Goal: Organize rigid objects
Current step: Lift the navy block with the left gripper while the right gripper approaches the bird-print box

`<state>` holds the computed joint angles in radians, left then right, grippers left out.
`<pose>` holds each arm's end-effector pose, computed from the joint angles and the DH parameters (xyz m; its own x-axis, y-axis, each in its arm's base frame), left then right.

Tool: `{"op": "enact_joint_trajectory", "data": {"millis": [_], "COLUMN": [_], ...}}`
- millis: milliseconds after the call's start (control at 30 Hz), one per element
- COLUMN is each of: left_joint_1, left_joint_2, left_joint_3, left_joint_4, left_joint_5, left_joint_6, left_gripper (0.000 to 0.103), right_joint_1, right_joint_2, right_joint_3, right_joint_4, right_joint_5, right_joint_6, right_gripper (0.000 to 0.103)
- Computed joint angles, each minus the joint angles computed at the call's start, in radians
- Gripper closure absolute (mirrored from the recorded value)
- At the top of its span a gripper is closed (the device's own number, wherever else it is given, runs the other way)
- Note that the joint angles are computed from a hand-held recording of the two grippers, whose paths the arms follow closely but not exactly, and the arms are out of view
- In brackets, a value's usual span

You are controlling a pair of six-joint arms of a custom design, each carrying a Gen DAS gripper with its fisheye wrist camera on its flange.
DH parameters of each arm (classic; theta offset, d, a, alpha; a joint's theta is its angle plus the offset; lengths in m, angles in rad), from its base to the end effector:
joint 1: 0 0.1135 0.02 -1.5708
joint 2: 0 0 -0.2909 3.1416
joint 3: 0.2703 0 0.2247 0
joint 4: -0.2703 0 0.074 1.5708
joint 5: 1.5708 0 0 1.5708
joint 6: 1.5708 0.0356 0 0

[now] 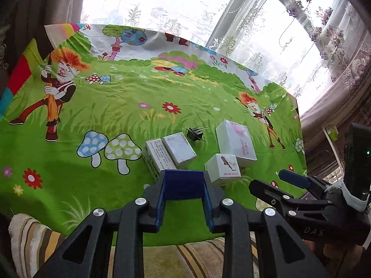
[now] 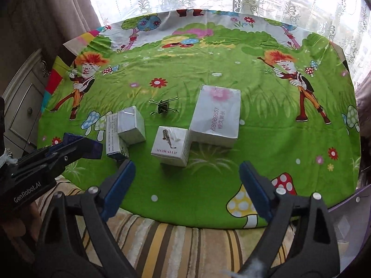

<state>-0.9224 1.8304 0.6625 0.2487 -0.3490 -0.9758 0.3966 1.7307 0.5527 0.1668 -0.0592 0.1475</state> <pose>0.1908 -0.2317 0.1335 -0.7857 -0.2516 -0.5651 -0.0480 0.9356 -0.3498 0.2416 0.1034 0.1308 -0.8341 -0.1903 -0.5177 -0.2952 0.9469 0.1276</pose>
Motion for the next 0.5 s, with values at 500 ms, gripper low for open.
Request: {"op": "enact_joint_trajectory", "data": {"millis": [500], "left_joint_1": [-0.021], "left_joint_2": [-0.010], "left_joint_3": [-0.018], "left_joint_4": [-0.008], "left_joint_5": [-0.060], "left_joint_6": [-0.032], "left_gripper": [0.075], "right_joint_1": [0.073], "right_joint_2": [0.248], "right_joint_3": [0.192], "right_joint_4": [-0.064], "right_joint_5": [0.063], "right_joint_6": [0.086], "right_gripper": [0.022]}}
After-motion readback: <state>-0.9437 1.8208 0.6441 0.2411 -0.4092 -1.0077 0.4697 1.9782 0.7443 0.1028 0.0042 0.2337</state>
